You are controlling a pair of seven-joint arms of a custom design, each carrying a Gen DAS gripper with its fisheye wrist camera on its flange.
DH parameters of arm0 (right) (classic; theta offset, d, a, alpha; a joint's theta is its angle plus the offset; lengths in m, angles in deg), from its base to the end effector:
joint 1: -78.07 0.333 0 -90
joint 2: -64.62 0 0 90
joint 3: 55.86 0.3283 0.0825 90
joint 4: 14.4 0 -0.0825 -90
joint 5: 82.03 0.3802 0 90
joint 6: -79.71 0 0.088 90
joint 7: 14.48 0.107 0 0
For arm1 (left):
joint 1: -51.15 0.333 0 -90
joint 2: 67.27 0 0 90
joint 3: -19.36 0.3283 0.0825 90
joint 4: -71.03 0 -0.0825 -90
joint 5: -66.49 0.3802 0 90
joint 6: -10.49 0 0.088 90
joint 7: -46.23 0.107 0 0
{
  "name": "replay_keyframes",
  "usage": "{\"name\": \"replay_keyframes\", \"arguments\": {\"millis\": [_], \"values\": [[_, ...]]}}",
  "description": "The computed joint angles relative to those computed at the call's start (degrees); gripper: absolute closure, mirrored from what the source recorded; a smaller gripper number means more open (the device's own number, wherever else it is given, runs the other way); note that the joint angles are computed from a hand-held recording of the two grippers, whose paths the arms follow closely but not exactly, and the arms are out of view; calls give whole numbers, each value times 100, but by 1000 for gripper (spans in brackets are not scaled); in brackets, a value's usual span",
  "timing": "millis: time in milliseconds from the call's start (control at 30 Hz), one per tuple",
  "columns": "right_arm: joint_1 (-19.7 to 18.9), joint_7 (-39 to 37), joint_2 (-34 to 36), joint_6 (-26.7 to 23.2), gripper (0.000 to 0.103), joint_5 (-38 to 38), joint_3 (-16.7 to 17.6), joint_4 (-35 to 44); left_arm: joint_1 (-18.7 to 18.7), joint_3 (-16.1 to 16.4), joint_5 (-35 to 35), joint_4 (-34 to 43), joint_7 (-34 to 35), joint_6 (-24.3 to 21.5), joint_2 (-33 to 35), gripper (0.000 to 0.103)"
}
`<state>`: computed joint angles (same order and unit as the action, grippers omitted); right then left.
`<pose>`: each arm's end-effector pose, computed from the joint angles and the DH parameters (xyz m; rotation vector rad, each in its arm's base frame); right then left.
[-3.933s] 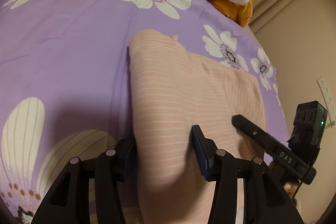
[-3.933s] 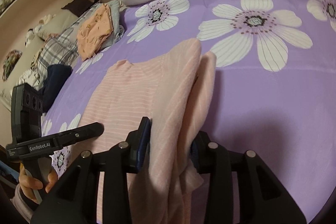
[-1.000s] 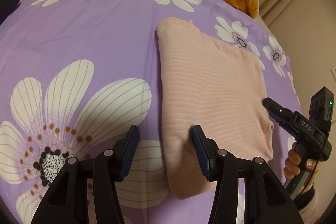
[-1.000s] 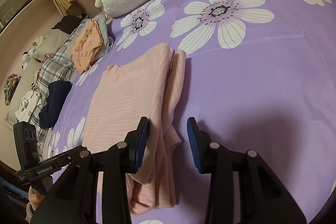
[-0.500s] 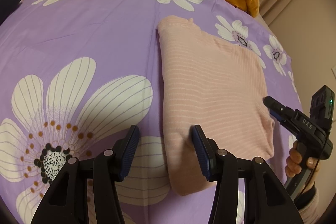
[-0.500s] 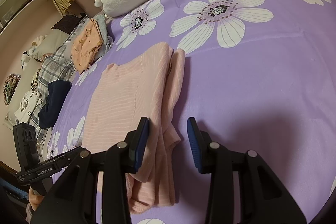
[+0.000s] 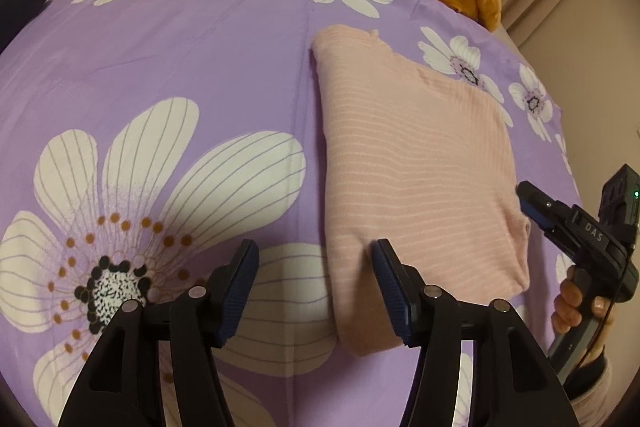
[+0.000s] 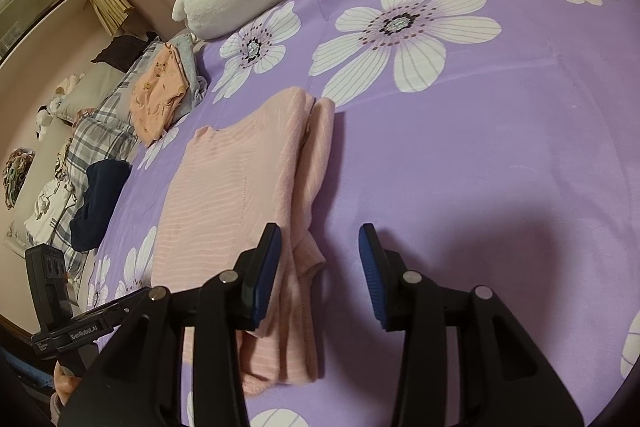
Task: Fold small clothes
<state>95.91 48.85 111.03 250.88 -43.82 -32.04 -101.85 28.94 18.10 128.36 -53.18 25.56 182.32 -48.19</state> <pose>0.6347 0.4064 0.2757 -1.8929 1.3482 0.0909 0.5039 -0.2875 0.2866 -2.4265 1.4612 -0.7988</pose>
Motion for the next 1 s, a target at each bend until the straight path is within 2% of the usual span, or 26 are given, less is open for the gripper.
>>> {"name": "replay_keyframes", "arguments": {"millis": [133, 233, 467, 533, 567, 600, 700, 833, 933, 1000], "values": [[-21, 67, -106, 105, 56, 10, -41, -145, 5, -19, -39, -105, -30, -57, -76, 46], [-115, 47, -191, 256, 43, 65, 46, -297, 33, -75, -110, -111, 0, -132, -91, 45], [-664, -577, -366, 689, 26, 138, 801, -769, 101, -231, -515, 115, 478, -494, -42, 41], [-734, -755, -422, 715, 23, 77, 929, -885, 90, -229, -536, 236, 566, -552, -8, 33], [-711, -820, -461, 713, 19, 20, 926, -936, 72, -221, -524, 307, 602, -595, 10, 23], [-675, -870, -501, 716, 15, -35, 906, -984, 40, -198, -474, 370, 590, -624, 28, 18], [-748, -1209, -554, 807, 15, -200, 1097, -1154, -11, -175, -326, 604, 654, -702, 110, 18], [-1376, -1963, -355, 896, 22, -358, 1985, -1346, -82, -122, -112, 969, 754, -763, 294, 18], [-1264, -2067, -357, 741, 36, -468, 1901, -1323, -81, -98, -27, 1237, 908, -749, 459, 18], [-1109, -2122, -362, 654, 49, -506, 1763, -1271, -49, -112, -113, 1421, 1131, -743, 593, 18]]}}
